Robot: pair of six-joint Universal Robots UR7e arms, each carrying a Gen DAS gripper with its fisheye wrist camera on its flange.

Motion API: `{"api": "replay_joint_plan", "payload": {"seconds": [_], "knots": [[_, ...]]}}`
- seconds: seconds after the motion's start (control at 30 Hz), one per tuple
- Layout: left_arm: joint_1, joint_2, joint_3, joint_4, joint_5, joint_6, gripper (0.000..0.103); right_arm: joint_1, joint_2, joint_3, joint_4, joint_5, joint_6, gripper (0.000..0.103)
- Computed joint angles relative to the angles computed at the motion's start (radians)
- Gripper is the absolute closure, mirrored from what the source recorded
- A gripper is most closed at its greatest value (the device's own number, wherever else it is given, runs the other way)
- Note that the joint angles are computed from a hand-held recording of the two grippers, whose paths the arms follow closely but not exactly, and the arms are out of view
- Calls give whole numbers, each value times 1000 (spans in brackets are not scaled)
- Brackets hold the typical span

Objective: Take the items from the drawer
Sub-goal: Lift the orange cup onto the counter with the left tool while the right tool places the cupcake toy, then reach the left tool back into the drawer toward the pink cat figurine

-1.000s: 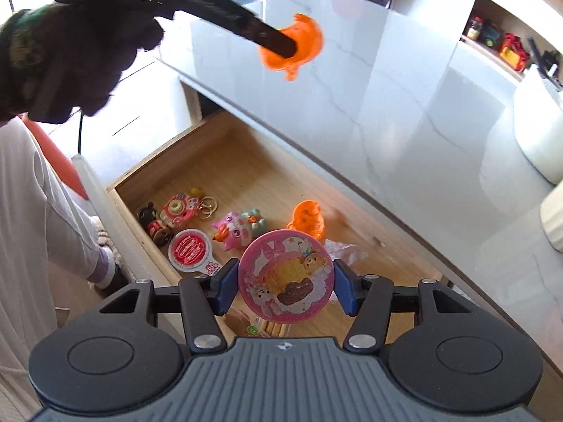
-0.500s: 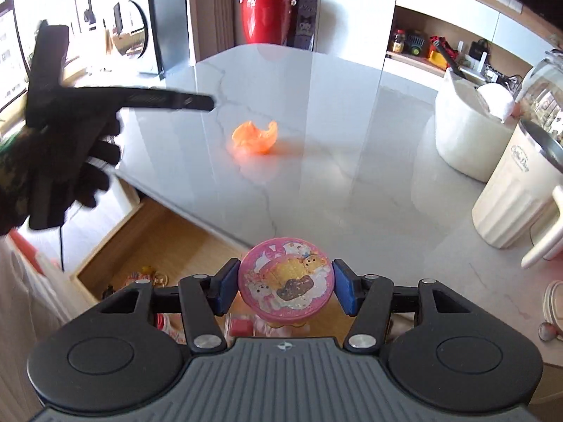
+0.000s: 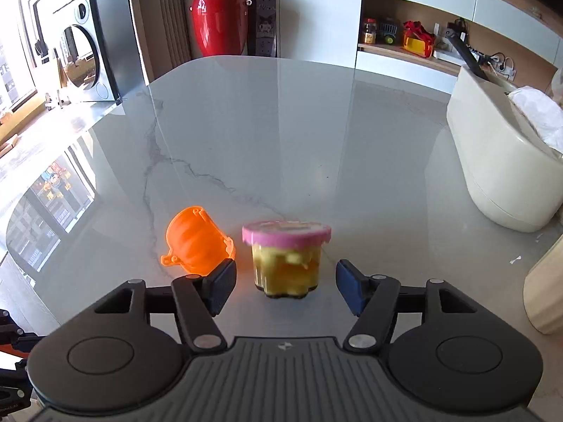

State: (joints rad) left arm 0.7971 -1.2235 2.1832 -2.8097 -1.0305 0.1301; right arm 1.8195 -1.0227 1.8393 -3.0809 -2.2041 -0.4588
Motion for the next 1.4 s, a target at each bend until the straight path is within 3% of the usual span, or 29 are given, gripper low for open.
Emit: {"api": "replay_joint_plan", "payload": {"seconds": [0.23,0.37,0.5,0.57,0.63,0.73,0.83,1.0,1.07,1.23,1.3,1.4], "knots": [[-4,18,-24,116,-83,50,85,36,-112,141,-112,63,-106,19],[-1,47,-52,175,-91,62,85,36,-222,254,-98,95,-102,15],[13,68,-92,264,-115,57,85,14,-324,389,-120,127,-97,0],[28,81,-124,321,-136,30,85,-8,-361,443,-98,131,-95,0],[25,100,-136,332,-111,12,85,-30,-373,489,-103,121,-104,0],[-4,132,-137,313,-56,50,85,-63,-362,535,-146,99,-93,0],[-40,168,-118,238,-28,183,85,-78,-340,553,-229,68,-140,0],[-83,215,-94,138,-74,448,82,-115,-368,549,-202,57,-79,0],[-96,246,-140,247,-53,396,79,-126,-369,543,-190,33,-51,0],[-119,286,-150,277,68,347,79,-153,-379,545,-185,-7,-27,0],[-123,296,-137,226,90,354,79,-162,-388,551,-180,-10,-18,0],[-131,318,-109,59,67,410,79,-172,-410,552,-147,4,9,0]]}}
